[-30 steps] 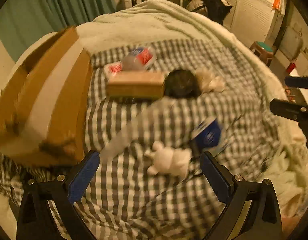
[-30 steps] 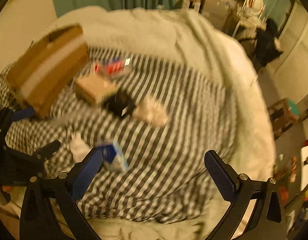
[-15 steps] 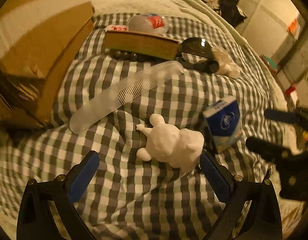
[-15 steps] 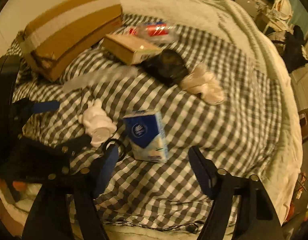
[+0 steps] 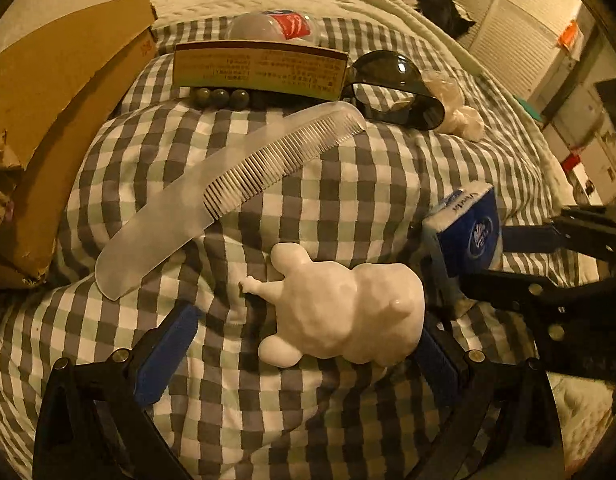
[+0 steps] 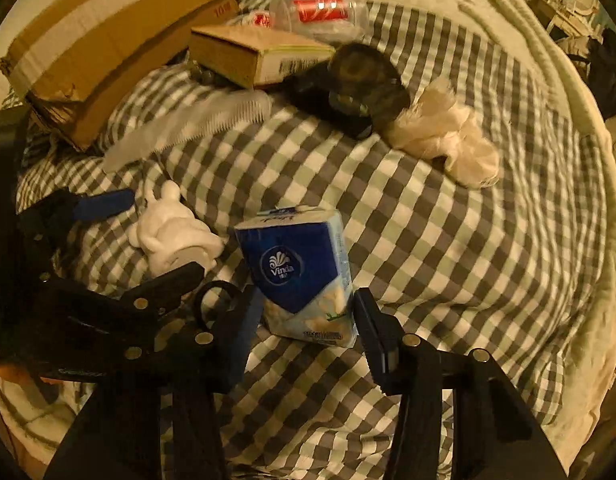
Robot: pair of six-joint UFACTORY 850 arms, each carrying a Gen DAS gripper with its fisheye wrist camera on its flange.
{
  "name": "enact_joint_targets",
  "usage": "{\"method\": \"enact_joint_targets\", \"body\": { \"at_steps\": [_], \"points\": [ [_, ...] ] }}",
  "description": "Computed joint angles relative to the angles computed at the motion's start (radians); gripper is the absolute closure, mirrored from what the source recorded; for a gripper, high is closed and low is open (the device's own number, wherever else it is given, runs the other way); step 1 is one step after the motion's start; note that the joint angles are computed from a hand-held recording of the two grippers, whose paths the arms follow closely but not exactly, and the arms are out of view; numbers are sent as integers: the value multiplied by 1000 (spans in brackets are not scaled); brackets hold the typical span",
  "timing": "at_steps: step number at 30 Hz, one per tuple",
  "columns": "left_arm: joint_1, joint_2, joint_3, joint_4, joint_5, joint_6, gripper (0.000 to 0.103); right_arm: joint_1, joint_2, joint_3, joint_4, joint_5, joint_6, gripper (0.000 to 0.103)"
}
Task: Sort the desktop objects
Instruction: 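Grasp the white figurine with the left gripper while the right grasps the Vinda tissue pack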
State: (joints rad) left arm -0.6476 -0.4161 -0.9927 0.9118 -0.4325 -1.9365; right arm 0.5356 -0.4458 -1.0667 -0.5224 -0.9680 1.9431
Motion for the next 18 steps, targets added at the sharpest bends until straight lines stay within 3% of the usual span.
{"method": "enact_joint_targets", "body": {
  "at_steps": [2, 4, 6, 12, 14, 16, 18],
  "points": [
    [-1, 13, 17, 34, 4, -27, 12, -3, 6, 15, -4, 22, 2, 55],
    [6, 27, 35, 56, 17, -50, 28, -6, 12, 27, -10, 40, 6, 55],
    [19, 41, 50, 71, 60, -77, 36, -7, 20, 42, -25, 61, 23, 53],
    [40, 60, 61, 58, 107, -115, 36, -11, 20, 56, -51, 105, 53, 39],
    [41, 73, 70, 69, 115, -139, 36, -11, 7, 46, -52, 93, 40, 39],
    [36, 84, 73, 70, 108, -150, 36, -13, -8, 33, -35, 79, 3, 52],
    [29, 99, 76, 63, 94, -141, 36, -11, -13, 26, -20, 66, -16, 53]
  ]
}}
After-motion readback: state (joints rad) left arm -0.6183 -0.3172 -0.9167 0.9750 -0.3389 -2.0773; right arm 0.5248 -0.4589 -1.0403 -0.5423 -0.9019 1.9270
